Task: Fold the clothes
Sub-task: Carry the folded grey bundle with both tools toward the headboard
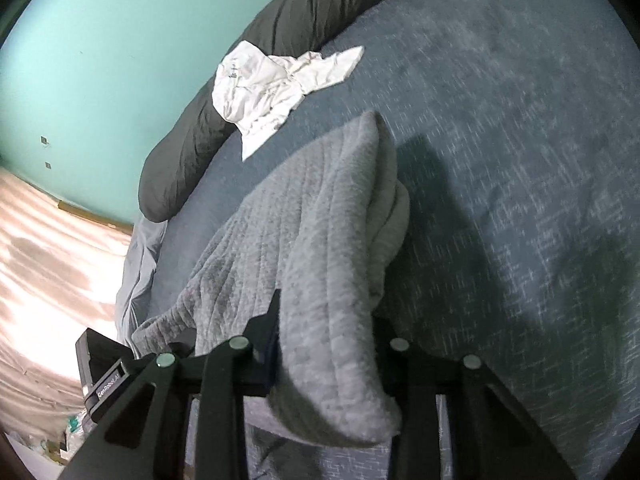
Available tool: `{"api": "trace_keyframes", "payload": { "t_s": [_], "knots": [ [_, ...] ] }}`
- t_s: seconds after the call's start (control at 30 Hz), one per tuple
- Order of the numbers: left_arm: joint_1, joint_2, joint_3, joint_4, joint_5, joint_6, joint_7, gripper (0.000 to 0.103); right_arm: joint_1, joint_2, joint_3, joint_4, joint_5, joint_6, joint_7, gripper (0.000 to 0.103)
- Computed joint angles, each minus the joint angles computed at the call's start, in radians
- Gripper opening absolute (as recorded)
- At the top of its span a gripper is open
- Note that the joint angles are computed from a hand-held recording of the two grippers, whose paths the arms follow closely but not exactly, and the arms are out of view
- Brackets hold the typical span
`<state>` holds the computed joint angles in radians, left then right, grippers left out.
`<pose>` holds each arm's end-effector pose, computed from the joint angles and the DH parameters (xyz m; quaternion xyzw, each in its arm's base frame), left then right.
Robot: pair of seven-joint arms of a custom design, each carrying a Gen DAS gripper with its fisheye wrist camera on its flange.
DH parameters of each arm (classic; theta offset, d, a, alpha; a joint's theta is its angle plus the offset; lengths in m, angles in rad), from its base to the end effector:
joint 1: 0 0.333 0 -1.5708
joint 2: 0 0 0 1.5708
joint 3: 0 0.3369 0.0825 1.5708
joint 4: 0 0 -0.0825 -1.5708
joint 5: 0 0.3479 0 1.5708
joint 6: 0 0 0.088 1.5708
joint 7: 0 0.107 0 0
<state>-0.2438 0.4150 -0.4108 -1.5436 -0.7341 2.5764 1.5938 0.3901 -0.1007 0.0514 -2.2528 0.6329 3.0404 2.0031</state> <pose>0.5864 -0.3677 0.5297 0.6064 -0.6579 0.4092 0.1791 0.4843 0.1797 0.5429 -0.4233 0.7926 0.0099 0.4388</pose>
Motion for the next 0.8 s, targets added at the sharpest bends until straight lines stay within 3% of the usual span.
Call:
{"api": "trace_keyframes", "payload": {
  "t_s": [0.4,0.8],
  "knots": [
    [-0.026,-0.035,0.019,0.076,0.05,-0.066,-0.045,0.037,-0.061,-0.051,0.0,0.064,-0.181,-0.088,0.106,0.03],
    [-0.109,0.052,0.027,0.347,0.199,-0.19,-0.19,0.036,-0.122,-0.145,-0.025,0.137,-0.303,-0.248,0.16,0.03]
  ]
}}
